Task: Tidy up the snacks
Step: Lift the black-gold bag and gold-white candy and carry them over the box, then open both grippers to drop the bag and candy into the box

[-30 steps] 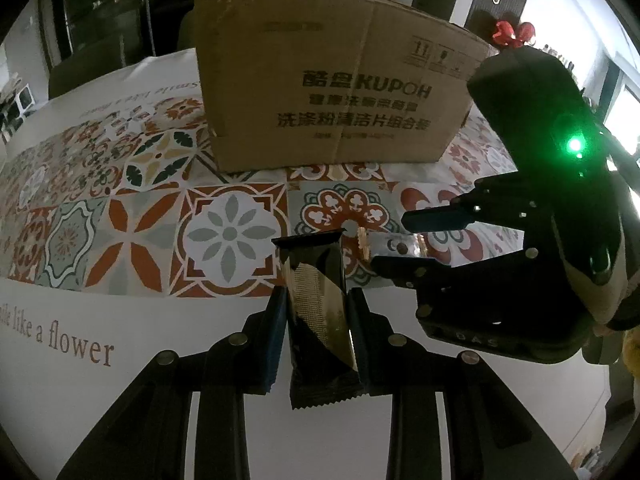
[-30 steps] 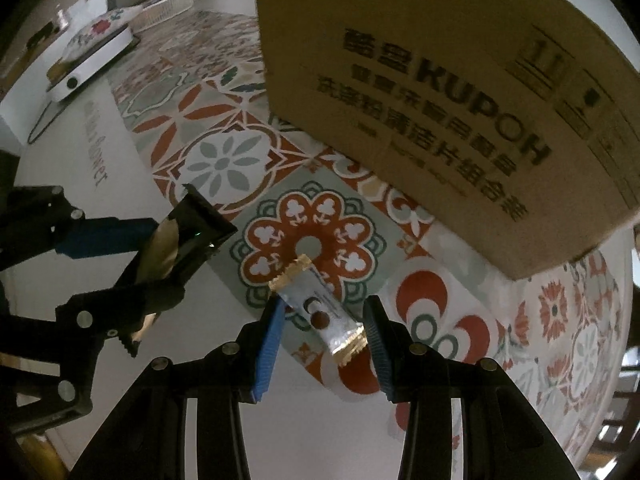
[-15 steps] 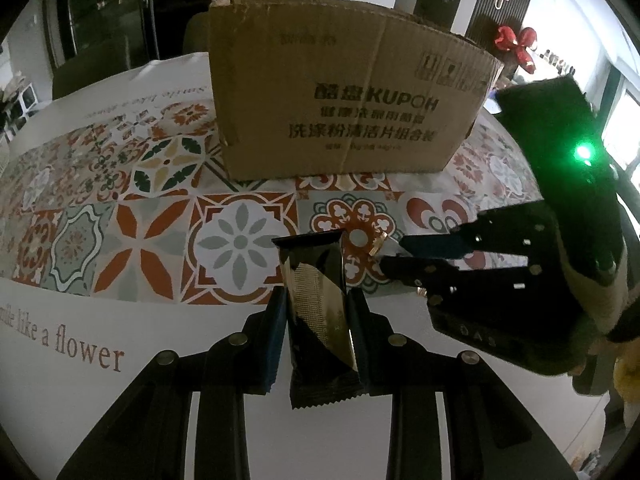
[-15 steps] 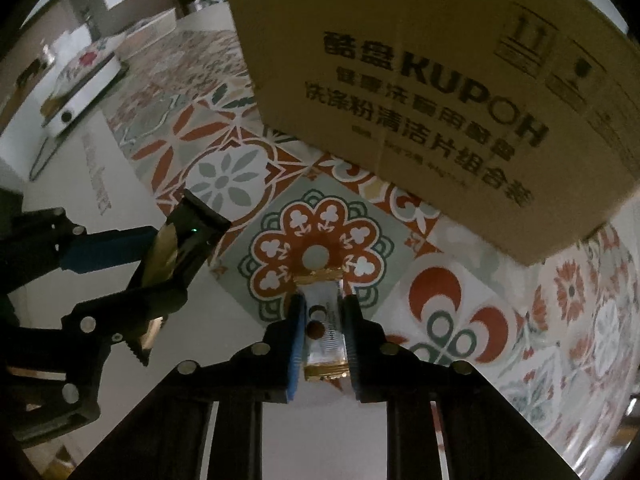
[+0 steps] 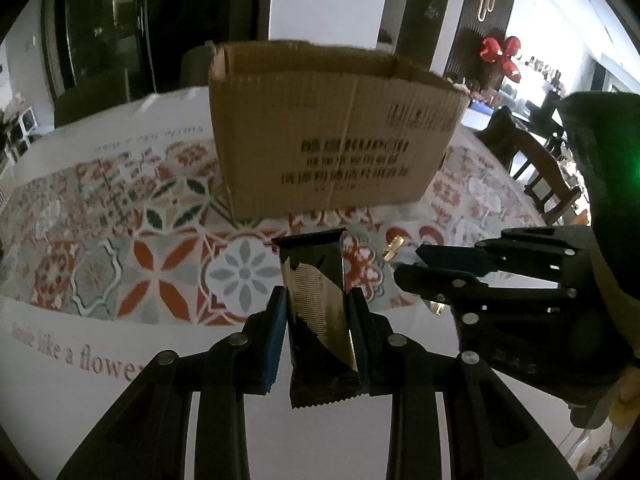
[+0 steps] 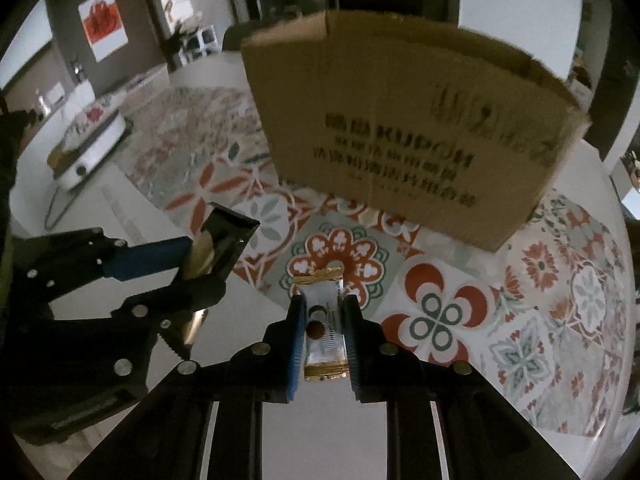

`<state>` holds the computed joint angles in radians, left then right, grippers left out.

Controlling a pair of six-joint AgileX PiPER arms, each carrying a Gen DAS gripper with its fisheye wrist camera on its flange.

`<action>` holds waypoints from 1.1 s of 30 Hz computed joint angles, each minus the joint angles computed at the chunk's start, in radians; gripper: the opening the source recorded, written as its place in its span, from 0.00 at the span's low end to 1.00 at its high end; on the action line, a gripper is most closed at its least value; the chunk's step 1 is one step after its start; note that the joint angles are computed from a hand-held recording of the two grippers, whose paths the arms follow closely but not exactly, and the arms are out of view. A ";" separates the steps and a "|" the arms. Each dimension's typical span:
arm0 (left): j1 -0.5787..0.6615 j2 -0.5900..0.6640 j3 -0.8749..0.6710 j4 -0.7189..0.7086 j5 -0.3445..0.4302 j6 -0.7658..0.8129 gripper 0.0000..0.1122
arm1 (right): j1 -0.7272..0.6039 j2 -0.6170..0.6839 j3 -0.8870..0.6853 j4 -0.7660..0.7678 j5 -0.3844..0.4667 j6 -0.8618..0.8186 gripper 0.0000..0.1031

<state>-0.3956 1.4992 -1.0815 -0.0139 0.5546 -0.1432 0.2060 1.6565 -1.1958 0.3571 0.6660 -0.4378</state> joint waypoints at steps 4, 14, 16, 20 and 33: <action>0.012 -0.014 -0.045 -0.020 0.020 0.036 0.27 | -0.005 -0.054 0.014 0.003 -0.026 0.033 0.19; 0.033 -0.018 -0.192 -0.056 0.055 0.133 0.27 | -0.040 -0.130 -0.031 -0.006 -0.065 0.133 0.19; 0.035 -0.011 -0.226 -0.054 0.061 0.146 0.27 | -0.045 -0.137 -0.048 -0.013 -0.072 0.150 0.20; 0.047 0.017 -0.310 -0.073 0.085 0.180 0.27 | -0.054 -0.141 -0.092 -0.008 -0.086 0.169 0.20; 0.074 0.216 -0.650 -0.101 0.211 0.233 0.27 | -0.080 -0.023 -0.323 -0.075 -0.060 0.272 0.20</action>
